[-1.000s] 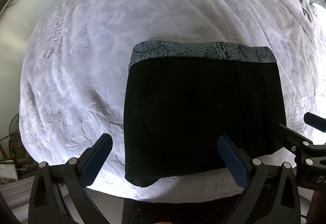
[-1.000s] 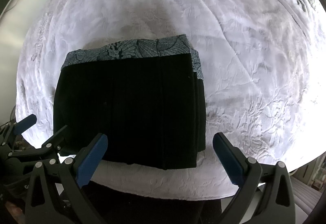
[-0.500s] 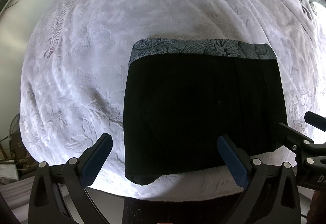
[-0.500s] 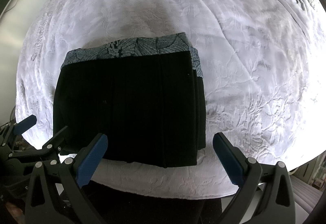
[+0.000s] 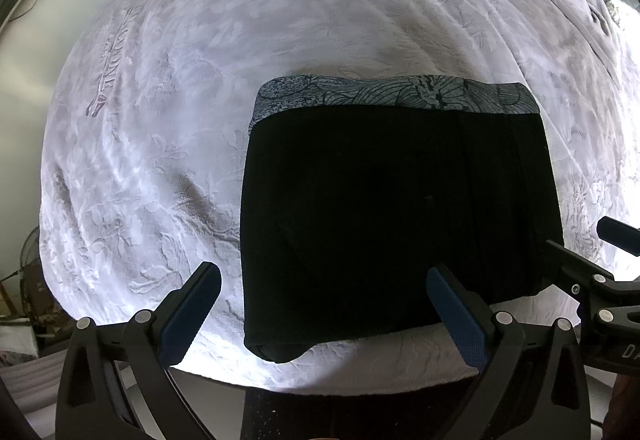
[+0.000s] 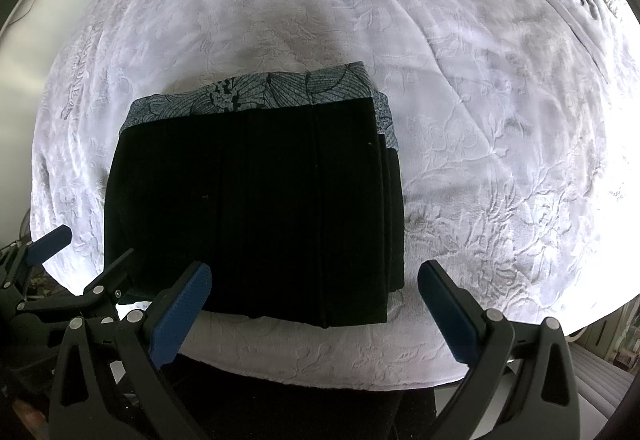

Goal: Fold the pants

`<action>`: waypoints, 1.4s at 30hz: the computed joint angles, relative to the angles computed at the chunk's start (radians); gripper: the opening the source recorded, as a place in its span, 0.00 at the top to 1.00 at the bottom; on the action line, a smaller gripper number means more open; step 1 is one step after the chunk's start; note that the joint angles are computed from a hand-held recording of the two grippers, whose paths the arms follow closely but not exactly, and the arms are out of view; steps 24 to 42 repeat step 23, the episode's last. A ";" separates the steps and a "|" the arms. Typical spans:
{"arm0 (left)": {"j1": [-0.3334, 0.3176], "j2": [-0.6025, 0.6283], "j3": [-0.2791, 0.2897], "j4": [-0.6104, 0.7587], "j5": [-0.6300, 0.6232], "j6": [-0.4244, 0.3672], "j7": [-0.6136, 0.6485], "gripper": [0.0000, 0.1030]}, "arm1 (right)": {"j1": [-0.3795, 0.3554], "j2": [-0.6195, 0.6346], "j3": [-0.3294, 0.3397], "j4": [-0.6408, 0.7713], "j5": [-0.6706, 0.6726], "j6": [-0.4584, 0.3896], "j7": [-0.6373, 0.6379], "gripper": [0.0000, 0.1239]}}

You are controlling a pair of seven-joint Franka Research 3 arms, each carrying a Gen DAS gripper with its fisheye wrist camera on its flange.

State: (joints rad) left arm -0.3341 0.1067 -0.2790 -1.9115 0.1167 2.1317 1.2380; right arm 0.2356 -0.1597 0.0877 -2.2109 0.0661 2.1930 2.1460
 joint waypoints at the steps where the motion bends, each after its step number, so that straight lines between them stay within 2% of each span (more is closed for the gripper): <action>1: 0.000 -0.001 0.000 -0.002 0.000 0.001 0.000 0.00 | 0.001 -0.001 0.000 -0.002 0.000 0.000 0.001 0.17; 17: -0.001 0.004 0.001 0.008 0.011 -0.005 -0.001 0.00 | 0.001 -0.001 0.000 0.000 0.000 0.000 0.001 0.17; 22: -0.001 -0.013 0.001 -0.013 0.021 0.028 -0.005 0.00 | 0.001 -0.002 0.000 -0.002 0.000 0.001 0.000 0.17; 42: -0.001 -0.013 0.001 -0.013 0.018 0.029 -0.003 0.00 | 0.001 -0.002 -0.001 -0.003 0.000 0.002 -0.001 0.17</action>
